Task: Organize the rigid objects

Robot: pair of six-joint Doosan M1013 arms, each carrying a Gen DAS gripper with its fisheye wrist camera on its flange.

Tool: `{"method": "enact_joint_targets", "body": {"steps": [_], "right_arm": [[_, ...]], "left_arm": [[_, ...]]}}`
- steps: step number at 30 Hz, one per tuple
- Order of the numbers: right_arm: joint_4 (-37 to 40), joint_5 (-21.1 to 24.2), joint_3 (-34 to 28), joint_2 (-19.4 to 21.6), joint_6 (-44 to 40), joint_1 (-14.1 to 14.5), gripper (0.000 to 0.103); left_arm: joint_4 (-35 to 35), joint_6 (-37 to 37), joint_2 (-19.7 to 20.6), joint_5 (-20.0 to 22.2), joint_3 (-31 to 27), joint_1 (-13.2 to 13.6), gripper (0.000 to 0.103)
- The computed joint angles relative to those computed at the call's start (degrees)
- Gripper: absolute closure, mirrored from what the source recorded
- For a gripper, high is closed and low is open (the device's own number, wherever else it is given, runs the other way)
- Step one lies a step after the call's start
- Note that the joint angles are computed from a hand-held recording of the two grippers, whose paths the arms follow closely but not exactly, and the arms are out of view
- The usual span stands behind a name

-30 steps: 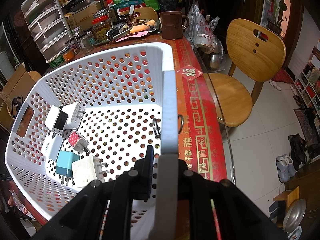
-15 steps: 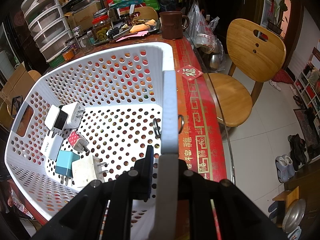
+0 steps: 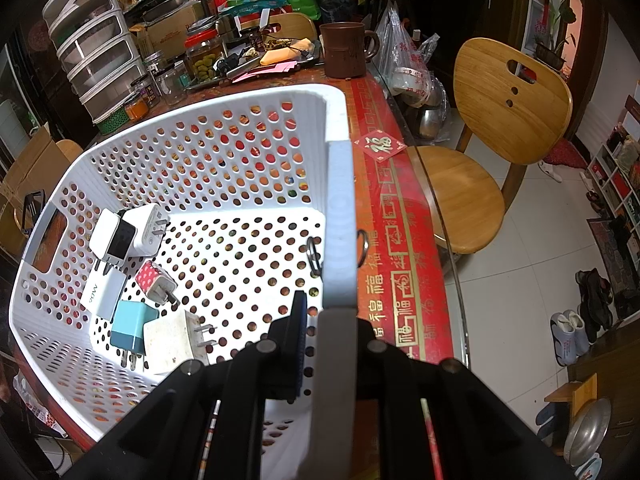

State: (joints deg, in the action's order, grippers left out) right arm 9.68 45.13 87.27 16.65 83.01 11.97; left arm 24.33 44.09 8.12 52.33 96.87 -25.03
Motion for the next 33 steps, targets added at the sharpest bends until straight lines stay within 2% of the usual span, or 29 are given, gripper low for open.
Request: {"method": "enact_joint_targets", "body": {"steps": [3,5,11,17,18,19,20,21,22,23,25,30,33], "right_arm": [[0.0,-0.1,0.1,0.0,0.0,0.0,0.090],[0.1,-0.1,0.1,0.0,0.0,0.0,0.090],[0.0,-0.2,0.2,-0.1,-0.1,0.0,0.090],[0.2,-0.2,0.3,-0.1,-0.3,-0.1,0.090],[0.2,-0.3,0.3,-0.1,-0.3,-0.1,0.090],[0.2,-0.2,0.3,-0.1,-0.3,-0.1,0.090],[0.2,-0.2,0.2,0.0,-0.3,-0.1,0.090],[0.2,-0.2,0.2,0.0,-0.3,-0.1,0.090],[0.2,-0.2,0.2,0.0,-0.3,-0.1,0.090],[0.2,-0.2,0.2,0.0,-0.3,-0.1,0.090],[0.1,-0.1,0.2,0.0,-0.3,-0.1,0.090],[0.1,-0.1,0.2,0.0,-0.4,-0.2,0.090],[0.0,0.0,0.2,0.0,-0.4,-0.2,0.090]], "left_arm": [[-2.6,4.1,0.3,-0.5,-2.1,0.5,0.082],[-1.6,4.1,1.1,0.7,-3.5,0.2,0.083],[-3.0,5.3,2.3,1.0,-4.7,0.2,0.088],[-5.5,6.5,2.5,-2.0,-3.2,1.6,0.087],[-7.6,8.4,2.8,-3.3,-3.0,2.2,0.085],[-9.2,9.6,3.0,-4.3,-3.0,2.7,0.075],[-9.3,9.6,3.2,-5.2,-2.8,2.9,0.057],[-8.5,9.4,3.4,-6.1,-2.8,3.1,0.046],[-8.3,9.8,3.6,-6.6,-2.8,3.2,0.026],[-8.4,10.5,4.0,-6.9,-3.1,3.6,0.018],[-9.8,12.7,5.0,-6.9,-3.9,4.3,0.018],[-8.9,15.9,9.8,0.5,-8.5,5.3,0.018],[-9.8,17.0,11.6,1.9,-9.6,5.8,0.022]]}}
